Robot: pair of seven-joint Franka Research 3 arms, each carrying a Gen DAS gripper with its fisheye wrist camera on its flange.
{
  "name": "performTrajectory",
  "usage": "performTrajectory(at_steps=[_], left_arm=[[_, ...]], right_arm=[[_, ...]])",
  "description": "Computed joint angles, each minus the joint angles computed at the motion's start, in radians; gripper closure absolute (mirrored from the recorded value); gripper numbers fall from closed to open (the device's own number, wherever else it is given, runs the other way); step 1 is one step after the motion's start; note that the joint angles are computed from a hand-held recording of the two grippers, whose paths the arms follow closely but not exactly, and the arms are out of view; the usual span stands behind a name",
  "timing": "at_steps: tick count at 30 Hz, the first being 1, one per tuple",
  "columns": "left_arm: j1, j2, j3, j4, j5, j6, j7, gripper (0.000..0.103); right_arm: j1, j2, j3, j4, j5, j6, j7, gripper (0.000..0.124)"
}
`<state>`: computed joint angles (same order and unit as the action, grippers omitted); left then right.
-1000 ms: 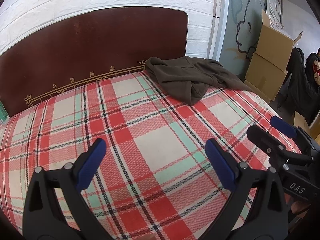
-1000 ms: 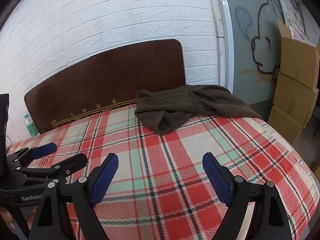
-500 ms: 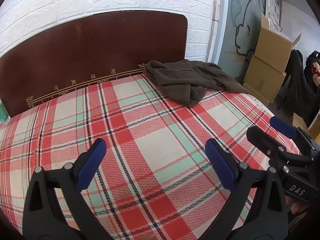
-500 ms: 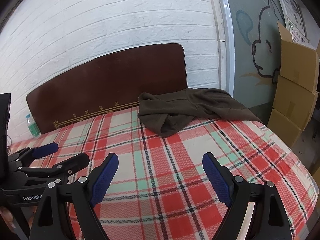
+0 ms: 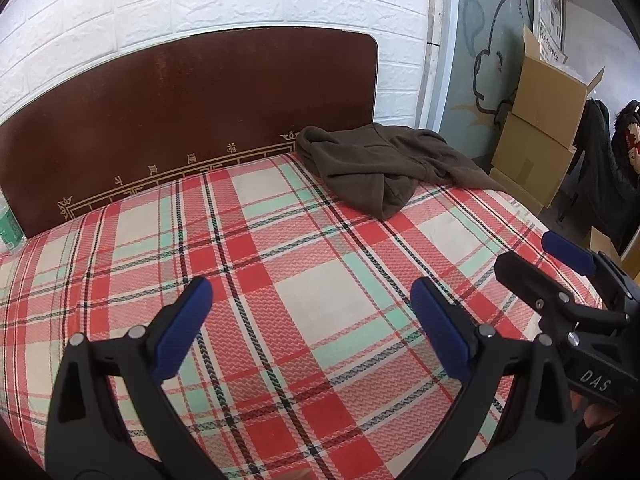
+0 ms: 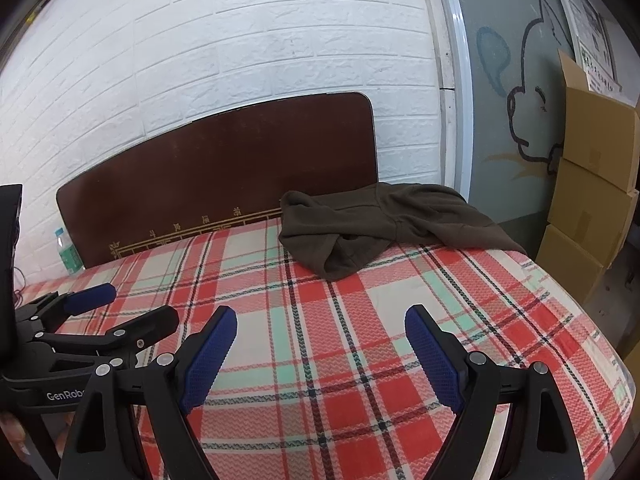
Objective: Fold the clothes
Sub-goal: 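Move both grippers toward the brown hoodie on the bed, then grasp the brown hoodie with the left gripper while the right gripper grasps it too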
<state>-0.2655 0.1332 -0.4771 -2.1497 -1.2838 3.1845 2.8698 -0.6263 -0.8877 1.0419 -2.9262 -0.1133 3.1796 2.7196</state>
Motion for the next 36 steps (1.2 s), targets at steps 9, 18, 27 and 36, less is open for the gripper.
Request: performTrajectory(at_steps=[9,18,27,36], left_arm=[[-0.012,-0.017,-0.002,-0.054,0.185,0.07,-0.192,0.003],[-0.205,-0.044,0.223,-0.128,0.573,0.089,-0.57,0.003],[-0.149,0.099,0.241,0.039,0.776,-0.062,-0.708,0.003],[-0.107,0.387,0.207,0.454,0.998,-0.359,-0.842,0.003]], right_arm=[[-0.008,0.005,0.003,-0.032,0.04,0.088,-0.037,0.036],[-0.009,0.015,-0.004,-0.055,0.11,0.151,-0.113,0.036],[-0.176,0.242,-0.031,0.063,0.087,0.172,-0.363,0.036],[-0.539,0.568,0.081,0.336,0.003,0.019,-0.623,0.036]])
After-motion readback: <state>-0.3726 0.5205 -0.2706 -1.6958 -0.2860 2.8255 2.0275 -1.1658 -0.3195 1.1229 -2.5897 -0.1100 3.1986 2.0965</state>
